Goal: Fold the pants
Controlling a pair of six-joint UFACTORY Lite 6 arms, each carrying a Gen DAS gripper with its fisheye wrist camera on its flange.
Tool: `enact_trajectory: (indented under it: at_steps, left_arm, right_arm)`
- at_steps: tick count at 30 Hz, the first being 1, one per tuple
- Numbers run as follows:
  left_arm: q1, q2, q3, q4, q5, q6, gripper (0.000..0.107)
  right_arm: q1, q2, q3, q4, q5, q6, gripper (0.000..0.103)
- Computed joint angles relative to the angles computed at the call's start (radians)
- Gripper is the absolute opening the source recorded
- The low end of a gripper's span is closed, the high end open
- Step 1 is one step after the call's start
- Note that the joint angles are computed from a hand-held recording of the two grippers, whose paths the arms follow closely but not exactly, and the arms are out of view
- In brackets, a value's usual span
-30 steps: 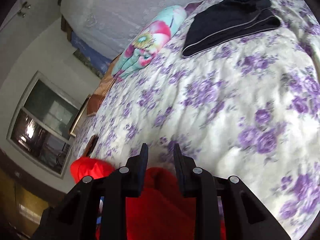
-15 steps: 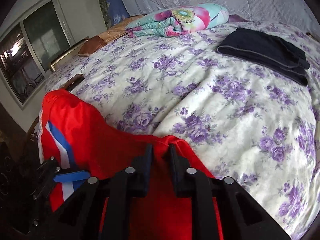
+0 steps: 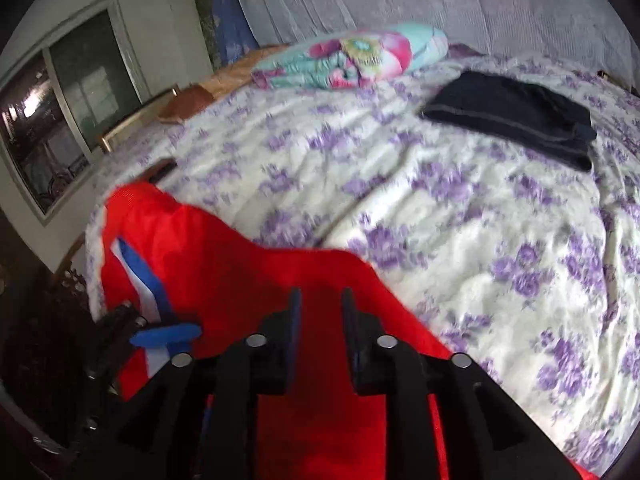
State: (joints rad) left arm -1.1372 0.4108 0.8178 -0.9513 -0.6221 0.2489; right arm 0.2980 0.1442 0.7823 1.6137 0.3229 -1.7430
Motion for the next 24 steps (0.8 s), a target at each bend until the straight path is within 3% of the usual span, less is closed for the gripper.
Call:
enact_trajectory:
  at_steps: [1, 3, 4, 7, 8, 9, 11, 13, 15, 16, 18, 19, 22, 24]
  left_arm:
    - [-0.001, -0.001, 0.003, -0.010, 0.005, 0.012, 0.099]
    - [0.000, -0.004, 0.027, -0.104, 0.037, 0.109, 0.099]
    - [-0.004, -0.019, 0.037, -0.209, 0.055, 0.207, 0.099]
    - [0.010, -0.161, -0.037, -0.330, 0.060, 0.327, 0.099]
    - [0.018, -0.217, -0.076, -0.349, 0.040, 0.337, 0.099]
    - [0.040, -0.259, -0.103, -0.370, 0.029, 0.357, 0.099]
    - [0.105, -0.317, -0.140, -0.418, 0.020, 0.393, 0.099]
    - [0.226, -0.296, -0.150, -0.396, 0.073, 0.368, 0.098]
    - [0.267, -0.225, -0.112, -0.393, 0.088, 0.413, 0.098]
    - [0.228, -0.171, -0.075, -0.455, 0.033, 0.496, 0.098]
    - [0.128, -0.046, 0.042, -0.640, -0.112, 0.649, 0.098]
    - [0.095, -0.045, 0.060, -0.681, -0.133, 0.686, 0.098]
    - [0.021, -0.188, -0.041, -0.576, -0.079, 0.587, 0.098]
    - [-0.029, -0.178, -0.040, -0.580, -0.111, 0.574, 0.098]
  right_arm:
    - [-0.012, 0.069, 0.040, -0.038, 0.009, 0.052, 0.023]
    - [-0.094, 0.081, 0.056, -0.034, 0.099, 0.098, 0.005]
    - [-0.117, 0.024, 0.019, 0.028, 0.096, 0.058, 0.007]
    - [-0.189, -0.218, -0.151, 0.129, 0.131, -0.082, 0.026]
    - [-0.222, -0.291, -0.204, 0.101, 0.145, -0.072, 0.044]
    - [-0.253, -0.350, -0.252, 0.085, 0.151, -0.076, 0.054]
    - [-0.289, -0.406, -0.325, 0.089, 0.115, -0.131, 0.058]
    - [-0.322, -0.332, -0.346, 0.148, 0.079, -0.247, 0.063]
    - [-0.421, -0.224, -0.316, 0.096, 0.178, -0.230, 0.064]
    - [-0.466, -0.233, -0.310, 0.071, 0.219, -0.187, 0.064]
    - [-0.503, -0.376, -0.374, 0.101, 0.196, -0.172, 0.064]
    - [-0.530, -0.462, -0.416, 0.071, 0.215, -0.158, 0.065]
    - [-0.686, -0.718, -0.550, -0.147, 0.315, -0.040, 0.075]
    - [-0.757, -0.834, -0.637, -0.235, 0.276, -0.042, 0.081]
